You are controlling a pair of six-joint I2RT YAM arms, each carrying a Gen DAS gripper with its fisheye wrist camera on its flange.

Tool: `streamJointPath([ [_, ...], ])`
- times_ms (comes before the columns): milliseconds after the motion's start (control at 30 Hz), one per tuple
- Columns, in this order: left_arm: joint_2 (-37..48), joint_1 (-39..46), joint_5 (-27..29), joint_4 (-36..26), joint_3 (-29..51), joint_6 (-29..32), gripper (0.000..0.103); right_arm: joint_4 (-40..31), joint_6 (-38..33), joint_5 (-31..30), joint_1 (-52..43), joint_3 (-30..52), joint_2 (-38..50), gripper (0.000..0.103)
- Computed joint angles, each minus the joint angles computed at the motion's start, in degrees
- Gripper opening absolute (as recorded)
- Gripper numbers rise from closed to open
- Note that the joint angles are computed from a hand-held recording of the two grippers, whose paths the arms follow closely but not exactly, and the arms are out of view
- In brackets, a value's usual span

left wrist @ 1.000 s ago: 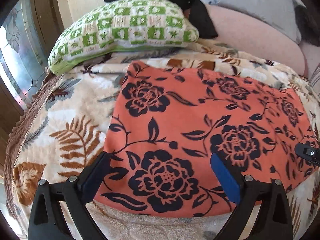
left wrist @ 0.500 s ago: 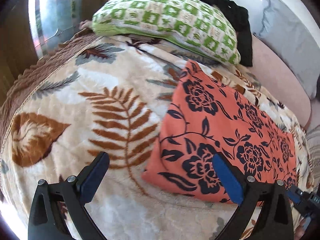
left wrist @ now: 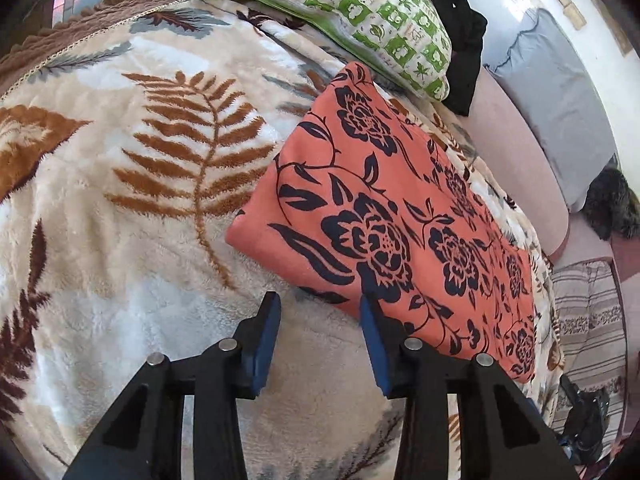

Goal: Fold small clothes

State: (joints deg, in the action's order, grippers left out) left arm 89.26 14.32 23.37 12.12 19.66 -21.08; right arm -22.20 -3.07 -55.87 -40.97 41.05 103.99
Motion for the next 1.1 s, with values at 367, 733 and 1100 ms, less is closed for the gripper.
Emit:
streamJointPath([
  [367,10.1,2.2,10.0,7.8,5.2,-7.4,0.073,15.7,17.7,2.9,2.6,5.3,12.2,0.070],
  [733,14.3,0.0,7.9,8.9,8.8,-7.3,0.043,34.2,27.5,5.5,13.9,3.9,11.9,0.058],
  [1100,14.9,-1.3,5.1,14.8,7.5,-12.6,0.021,40.6,26.3,16.1,17.8,0.1,10.4,0.014],
])
